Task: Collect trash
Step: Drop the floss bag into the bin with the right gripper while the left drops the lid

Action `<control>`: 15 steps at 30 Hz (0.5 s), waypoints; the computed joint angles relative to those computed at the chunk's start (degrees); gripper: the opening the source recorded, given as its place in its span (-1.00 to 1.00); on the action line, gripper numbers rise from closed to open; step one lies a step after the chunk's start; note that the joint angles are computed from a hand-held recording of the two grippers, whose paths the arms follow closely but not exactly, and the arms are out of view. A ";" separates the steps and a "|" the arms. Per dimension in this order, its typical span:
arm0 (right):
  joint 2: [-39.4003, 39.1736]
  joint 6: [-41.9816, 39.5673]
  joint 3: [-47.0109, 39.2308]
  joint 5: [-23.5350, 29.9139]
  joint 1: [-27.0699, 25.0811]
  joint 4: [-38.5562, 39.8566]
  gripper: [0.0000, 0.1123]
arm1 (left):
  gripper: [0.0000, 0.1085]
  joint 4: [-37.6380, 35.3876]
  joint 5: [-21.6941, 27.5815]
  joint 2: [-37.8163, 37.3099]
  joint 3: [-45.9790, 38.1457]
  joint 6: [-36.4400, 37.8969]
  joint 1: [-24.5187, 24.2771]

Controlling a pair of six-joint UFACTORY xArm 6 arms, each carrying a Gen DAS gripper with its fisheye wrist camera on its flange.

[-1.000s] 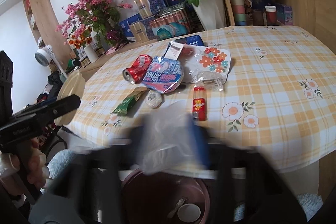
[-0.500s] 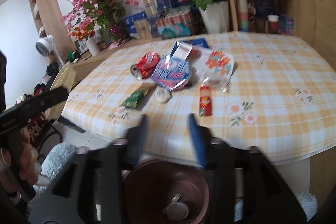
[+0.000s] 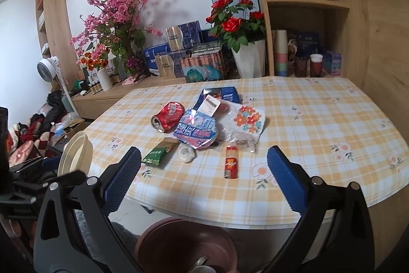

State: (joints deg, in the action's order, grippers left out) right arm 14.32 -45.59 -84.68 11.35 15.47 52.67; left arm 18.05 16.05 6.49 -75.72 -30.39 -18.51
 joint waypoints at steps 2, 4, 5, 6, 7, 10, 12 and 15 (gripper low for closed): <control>-0.12 -0.62 0.20 -0.23 -0.05 0.30 0.73 | 0.56 -1.48 0.15 0.02 0.25 1.70 -0.51; -0.22 0.19 0.54 -0.35 -0.09 -0.33 0.73 | 0.57 -3.02 0.28 0.00 0.57 3.25 -1.02; -0.26 0.87 0.70 -0.27 -0.21 -1.03 0.73 | 0.57 -3.89 0.31 -0.04 0.80 4.11 -1.27; -0.26 2.41 0.75 0.33 -0.51 -2.64 0.73 | 0.57 -4.78 0.39 -0.05 0.94 4.95 -1.43; -0.24 3.01 0.84 0.53 -0.64 -3.25 0.73 | 0.58 -6.74 0.68 -0.05 1.10 6.71 -1.71; -0.36 2.63 1.10 0.74 -0.87 -2.83 0.73 | 0.60 -12.26 1.44 0.22 1.28 11.63 -2.26; -0.34 2.52 1.25 0.31 -0.79 -2.83 0.73 | 0.60 -11.81 1.77 0.32 1.33 11.19 -2.28; -0.30 2.17 1.47 -0.19 -0.79 -2.79 0.73 | 0.64 -12.56 1.36 0.24 1.51 10.91 -2.02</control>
State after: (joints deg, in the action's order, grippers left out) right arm 14.03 -43.43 -83.21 11.16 14.68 49.88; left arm 5.49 17.42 6.73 -74.21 -19.48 -20.53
